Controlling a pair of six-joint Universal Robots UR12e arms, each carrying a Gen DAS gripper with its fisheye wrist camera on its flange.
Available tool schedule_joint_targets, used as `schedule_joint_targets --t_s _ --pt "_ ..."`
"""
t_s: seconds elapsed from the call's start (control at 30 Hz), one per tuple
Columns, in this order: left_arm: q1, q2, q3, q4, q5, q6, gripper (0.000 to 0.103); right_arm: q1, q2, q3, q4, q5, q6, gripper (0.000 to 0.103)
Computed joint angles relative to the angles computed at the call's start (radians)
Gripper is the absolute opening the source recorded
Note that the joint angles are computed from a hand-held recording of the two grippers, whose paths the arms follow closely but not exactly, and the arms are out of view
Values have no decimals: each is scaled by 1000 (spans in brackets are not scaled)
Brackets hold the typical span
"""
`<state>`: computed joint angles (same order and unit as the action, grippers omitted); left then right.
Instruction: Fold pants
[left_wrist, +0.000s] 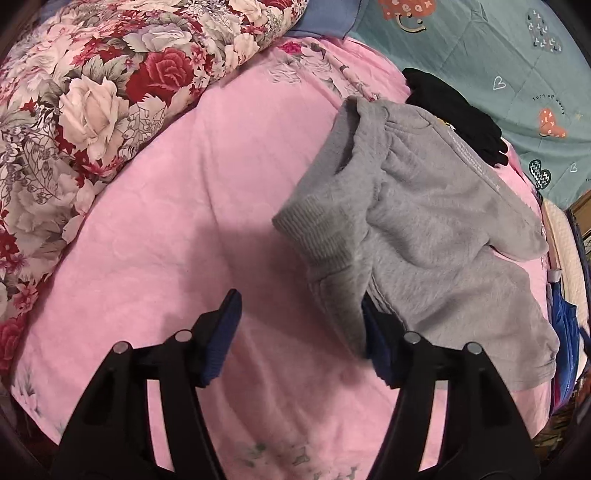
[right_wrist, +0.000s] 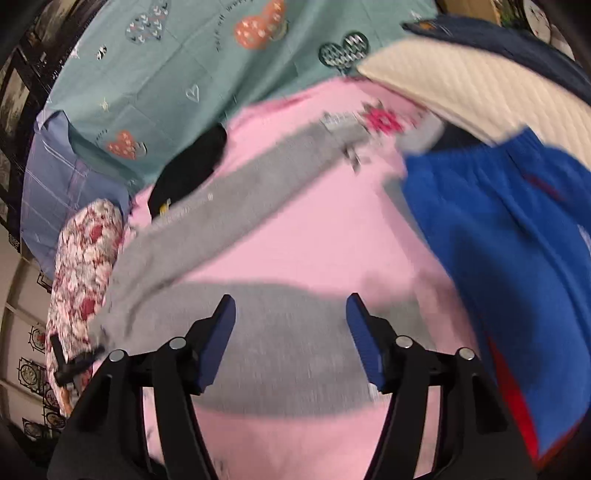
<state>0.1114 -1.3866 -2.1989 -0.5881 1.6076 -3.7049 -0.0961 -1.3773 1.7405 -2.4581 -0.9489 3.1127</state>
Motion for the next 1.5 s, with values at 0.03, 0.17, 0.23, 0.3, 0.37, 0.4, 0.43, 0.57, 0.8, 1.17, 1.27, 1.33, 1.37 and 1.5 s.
schedule_joint_targets --t_s 0.03,0.17,0.23,0.3,0.37,0.4,0.43,0.57,0.8,1.17,1.27,1.33,1.37,1.5 --pt "-4 2 6 -17 13 7 65 9 42 -37 -18 26 31 63" --pt "-26 18 11 -52 61 20 72 53 223 -220 -26 8 180 63" --pt "-20 26 11 -93 53 17 73 64 295 -301 1 -16 235 63" --pt "-18 29 13 -124 46 18 73 75 372 -399 97 -31 294 63" --pt "-29 32 15 -131 61 26 73 68 414 -420 53 35 392 68" --pt "-39 35 19 -135 81 45 73 64 429 -418 -22 82 429 68" --pt "-47 39 20 -137 99 58 74 62 442 -423 -55 115 439 68" --pt "-45 41 44 -169 151 34 77 86 455 -468 13 34 301 15" --pt "-21 45 102 -173 251 32 76 64 380 -417 -25 32 176 8" --pt "143 -194 272 -180 -274 83 88 93 270 -336 45 -249 7 55" --pt "170 -263 307 -199 -424 72 88 128 257 -353 47 -258 -82 74" --pt "165 -293 328 -193 -433 81 88 153 259 -362 17 -256 -136 76" --pt "167 -307 337 -187 -456 94 88 164 263 -373 17 -251 -163 76" --pt "185 -363 367 -119 -528 62 87 214 306 -451 59 -230 -262 76"
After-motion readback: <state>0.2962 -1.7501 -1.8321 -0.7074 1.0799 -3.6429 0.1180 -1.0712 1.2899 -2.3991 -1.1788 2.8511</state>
